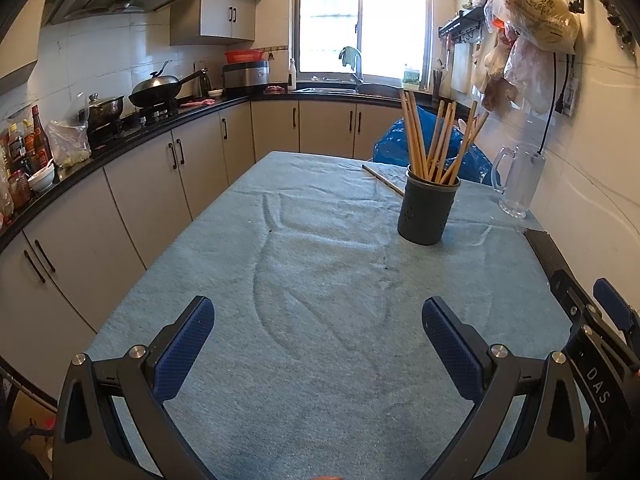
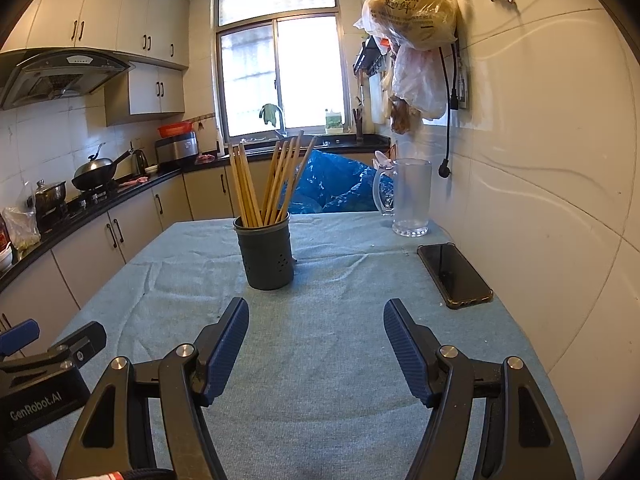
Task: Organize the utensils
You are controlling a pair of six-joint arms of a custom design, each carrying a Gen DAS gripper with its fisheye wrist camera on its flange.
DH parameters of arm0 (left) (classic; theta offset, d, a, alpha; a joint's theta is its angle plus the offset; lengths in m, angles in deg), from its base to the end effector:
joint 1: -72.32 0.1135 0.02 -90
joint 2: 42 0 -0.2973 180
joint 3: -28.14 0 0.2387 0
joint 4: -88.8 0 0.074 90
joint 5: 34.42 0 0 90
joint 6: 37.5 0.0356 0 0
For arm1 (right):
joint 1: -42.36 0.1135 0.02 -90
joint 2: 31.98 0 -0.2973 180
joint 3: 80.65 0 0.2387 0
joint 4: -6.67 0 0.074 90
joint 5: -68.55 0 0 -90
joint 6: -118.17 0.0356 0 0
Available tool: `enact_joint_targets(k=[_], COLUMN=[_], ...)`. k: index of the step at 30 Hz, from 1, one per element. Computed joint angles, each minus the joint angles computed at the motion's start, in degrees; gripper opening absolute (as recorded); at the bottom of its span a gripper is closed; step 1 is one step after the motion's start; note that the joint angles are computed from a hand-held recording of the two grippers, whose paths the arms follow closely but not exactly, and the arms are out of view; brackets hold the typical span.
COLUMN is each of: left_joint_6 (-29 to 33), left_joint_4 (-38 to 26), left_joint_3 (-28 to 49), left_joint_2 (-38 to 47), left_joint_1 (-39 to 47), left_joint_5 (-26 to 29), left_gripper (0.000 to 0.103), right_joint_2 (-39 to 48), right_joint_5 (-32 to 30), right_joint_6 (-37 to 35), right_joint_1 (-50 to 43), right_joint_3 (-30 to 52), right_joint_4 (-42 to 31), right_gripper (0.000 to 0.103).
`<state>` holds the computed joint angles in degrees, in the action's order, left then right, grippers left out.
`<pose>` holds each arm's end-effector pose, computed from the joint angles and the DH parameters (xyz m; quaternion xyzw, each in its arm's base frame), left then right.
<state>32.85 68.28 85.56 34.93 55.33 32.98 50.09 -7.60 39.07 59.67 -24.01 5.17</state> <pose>0.2523 -0.0628 0.2546 -0.1034 0.8867 0.0384 0.4490 0.2807 0.0786 0.2563 0.0157 0.8483 0.0269 0.5286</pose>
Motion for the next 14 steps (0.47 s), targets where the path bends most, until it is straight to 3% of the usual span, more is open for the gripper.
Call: enact_joint_targets(k=[14], left_joint_6=[1.09], left_joint_4=[0.21], left_joint_3=[1.29], left_joint_2=[0.58], left_joint_1=[-0.82], left_joint_5=[-1.16], left_gripper=[0.103], right_joint_2=[1.20], right_joint_5=[-1.75], right_joint_6=[0.33], right_joint_1=[-1.08], right_joint_3=[0.97], right_joint_4=[-0.84], right_gripper=[0.075])
